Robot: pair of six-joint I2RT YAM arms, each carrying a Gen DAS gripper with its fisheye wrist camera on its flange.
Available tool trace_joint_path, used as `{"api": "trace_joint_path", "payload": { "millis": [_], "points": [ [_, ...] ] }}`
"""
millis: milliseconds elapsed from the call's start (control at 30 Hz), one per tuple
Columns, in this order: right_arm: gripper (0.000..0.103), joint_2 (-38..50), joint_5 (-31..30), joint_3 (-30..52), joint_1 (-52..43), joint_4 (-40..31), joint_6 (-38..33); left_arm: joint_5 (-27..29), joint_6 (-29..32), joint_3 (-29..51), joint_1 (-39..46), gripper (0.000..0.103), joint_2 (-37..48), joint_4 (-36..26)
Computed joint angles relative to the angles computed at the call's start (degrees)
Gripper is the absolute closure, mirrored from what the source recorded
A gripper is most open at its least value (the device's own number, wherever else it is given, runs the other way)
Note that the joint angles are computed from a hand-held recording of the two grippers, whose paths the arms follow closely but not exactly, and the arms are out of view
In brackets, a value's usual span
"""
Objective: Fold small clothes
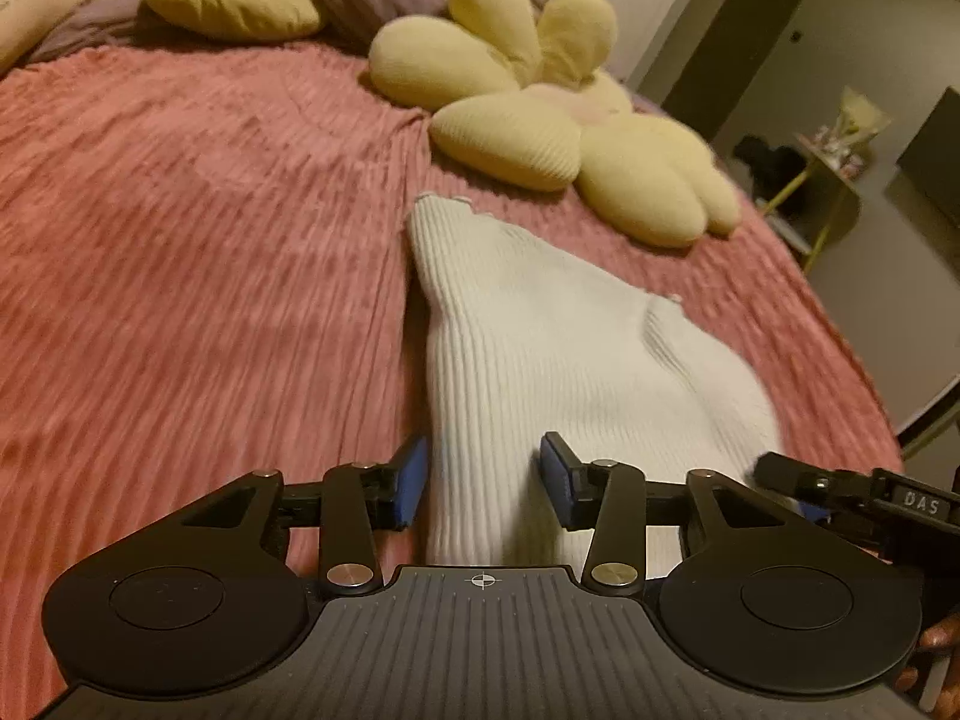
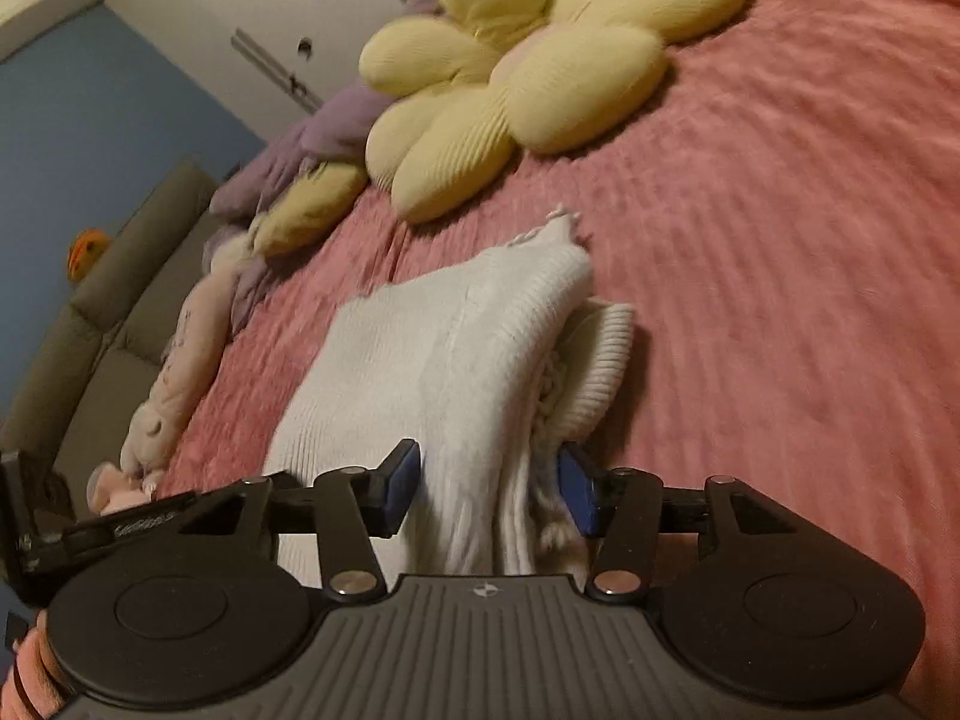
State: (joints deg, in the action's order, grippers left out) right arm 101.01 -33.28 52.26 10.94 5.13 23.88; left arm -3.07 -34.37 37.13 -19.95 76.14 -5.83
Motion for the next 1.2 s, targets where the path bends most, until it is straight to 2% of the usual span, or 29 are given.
{"api": "trace_joint_path", "payload": {
  "millis": [100, 167, 300, 467, 567, 700, 800, 900, 1033, 1100, 1200],
  "points": [
    [0.044, -6.9, -2.9, -8.2, -3.5, 1.5, 1.1, 0.3, -4.0, -6.5, -2.7, 0.051, -7.3, 1.1],
    [0.044, -11.4, -4.3, -13.5, -5.5, 0.6, 0.7, 0.0, -6.9, -9.1, -5.3, 0.051, -10.1, 1.0],
    [0.046, -17.2, -7.9, -21.0, -6.9, 1.6, 4.3, -0.8, -13.3, -12.4, -8.4, 0.051, -13.0, 0.8],
    [0.061, -18.4, -11.1, -24.4, -6.5, 4.9, 12.1, 0.5, -22.7, -17.0, -9.9, 0.051, -21.4, -0.3],
    [0.068, -16.7, -11.8, -25.6, -6.2, 9.9, 18.4, 3.0, -27.1, -19.5, -9.9, 0.051, -24.8, 2.3],
    [0.069, -15.2, -11.0, -27.7, -4.4, 16.8, 26.8, 4.5, -30.9, -20.3, -10.4, 0.051, -22.4, 8.2],
    [0.069, -14.9, -8.9, -28.4, -3.2, 19.4, 29.7, 1.5, -34.3, -21.4, -10.6, 0.05, -18.0, 14.2],
    [0.068, -13.7, -8.1, -28.6, -2.7, 21.2, 32.1, 2.9, -39.1, -23.7, -9.6, 0.05, -15.8, 19.9],
    [0.066, -14.1, -6.8, -28.8, -2.2, 20.9, 31.1, 1.9, -38.2, -22.8, -10.3, 0.05, -13.5, 20.6],
    [0.059, -13.6, -6.7, -29.1, -2.2, 22.7, 32.9, 2.2, -38.1, -23.1, -10.2, 0.049, -13.3, 21.1],
    [0.058, -13.3, -5.7, -29.6, -1.6, 25.1, 33.9, 1.9, -40.4, -24.1, -9.6, 0.049, -12.4, 24.2]
  ]
}}
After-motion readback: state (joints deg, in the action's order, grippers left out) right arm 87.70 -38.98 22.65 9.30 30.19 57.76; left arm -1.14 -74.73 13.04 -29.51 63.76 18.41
